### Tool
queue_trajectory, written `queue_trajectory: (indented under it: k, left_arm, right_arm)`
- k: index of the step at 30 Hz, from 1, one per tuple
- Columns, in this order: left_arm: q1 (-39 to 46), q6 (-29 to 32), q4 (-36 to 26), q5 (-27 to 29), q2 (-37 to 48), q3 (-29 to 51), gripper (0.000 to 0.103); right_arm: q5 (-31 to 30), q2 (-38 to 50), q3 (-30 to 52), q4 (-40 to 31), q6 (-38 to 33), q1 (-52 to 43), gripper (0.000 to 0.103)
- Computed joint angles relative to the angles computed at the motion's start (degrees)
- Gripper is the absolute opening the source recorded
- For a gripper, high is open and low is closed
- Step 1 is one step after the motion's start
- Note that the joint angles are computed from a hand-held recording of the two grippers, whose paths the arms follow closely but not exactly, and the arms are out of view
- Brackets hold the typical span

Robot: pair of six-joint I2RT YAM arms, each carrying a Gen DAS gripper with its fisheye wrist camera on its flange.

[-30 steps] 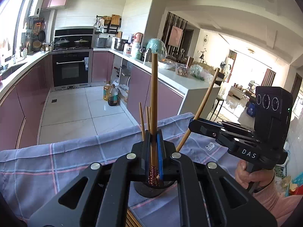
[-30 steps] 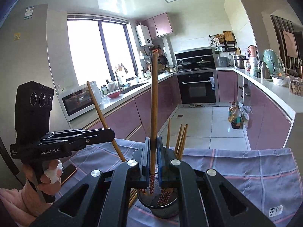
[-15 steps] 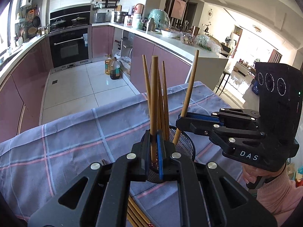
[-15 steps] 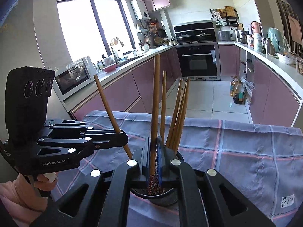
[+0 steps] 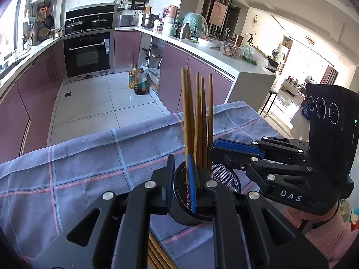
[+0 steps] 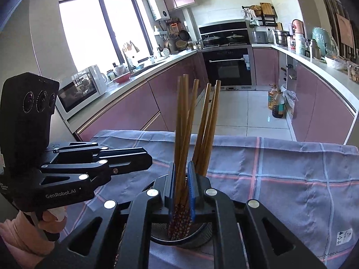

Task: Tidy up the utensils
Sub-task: 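Lower the chopstick into the mesh cup with the right tool while the left tool inserts its own, then move both open tools back over the loose chopsticks on the cloth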

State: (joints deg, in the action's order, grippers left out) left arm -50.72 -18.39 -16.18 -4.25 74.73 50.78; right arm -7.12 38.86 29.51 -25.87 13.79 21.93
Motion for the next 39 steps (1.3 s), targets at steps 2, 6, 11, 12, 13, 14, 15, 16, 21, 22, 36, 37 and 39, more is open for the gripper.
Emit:
queue_trajectory:
  k: [2, 6, 11, 12, 13, 14, 15, 16, 21, 22, 36, 37, 39]
  left_arm:
    - [-0.1, -0.3, 0.9, -1.3, -2.7, -2.3, 0.012]
    - [0.3, -1.0, 2.4, -3.2, -11.2, -8.7, 0.026]
    - [0.1, -1.7, 0.2, -6.9, -22.6, -16.6, 0.038]
    - [0.1, -1.8, -0.3, -7.0, -24.2, -17.9, 0.040]
    - [0.1, -1.9, -1.1, -7.0, -25.5, -19.1, 0.041]
    - [-0.1, -2.3, -2.0, -7.7, -26.6, -20.3, 0.043]
    - [-0.6, -2.9, -2.7, -8.6, -27.4, -21.2, 0.043]
    - [-1.1, -3.5, -3.1, -9.4, -28.0, -22.5, 0.043]
    - [-2.8, -6.9, -2.9, -10.6, -28.2, -28.6, 0.043]
    - [-2.8, -7.5, -2.3, -10.3, -27.7, -29.8, 0.043]
    - [-6.9, -11.6, 3.3, -11.0, -19.3, -33.8, 0.042]
    - [-7.2, -11.8, 3.5, -11.2, -19.0, -33.8, 0.042]
    - [-7.8, -12.2, 3.5, -11.4, -18.7, -33.8, 0.042]
  right_arm:
    - [0.6, -1.9, -0.6, -0.6, 0.5, 0.4, 0.022]
    - [3.8, -7.4, -0.9, -3.1, 1.4, 4.5, 0.027]
    - [10.1, -14.4, -1.7, -6.7, 5.0, 17.9, 0.039]
    - [10.7, -15.0, -2.1, -7.2, 6.0, 20.6, 0.040]
    - [12.6, -14.9, -2.5, -7.2, 7.4, 24.3, 0.040]
    - [14.7, -14.1, -3.1, -6.8, 8.9, 28.2, 0.040]
    - [16.8, -13.2, -3.8, -6.3, 10.5, 31.8, 0.040]
    - [18.8, -11.4, -4.7, -5.4, 12.1, 34.9, 0.040]
    - [16.9, -2.3, -9.5, 2.4, 17.8, 36.7, 0.040]
    - [16.6, -0.5, -10.3, 4.1, 18.7, 36.9, 0.040]
    - [19.5, 15.8, -11.3, 14.3, 23.9, 39.7, 0.039]
    - [19.9, 17.2, -10.8, 14.8, 24.1, 39.9, 0.038]
    - [19.6, 19.6, -10.7, 16.7, 24.1, 39.8, 0.038]
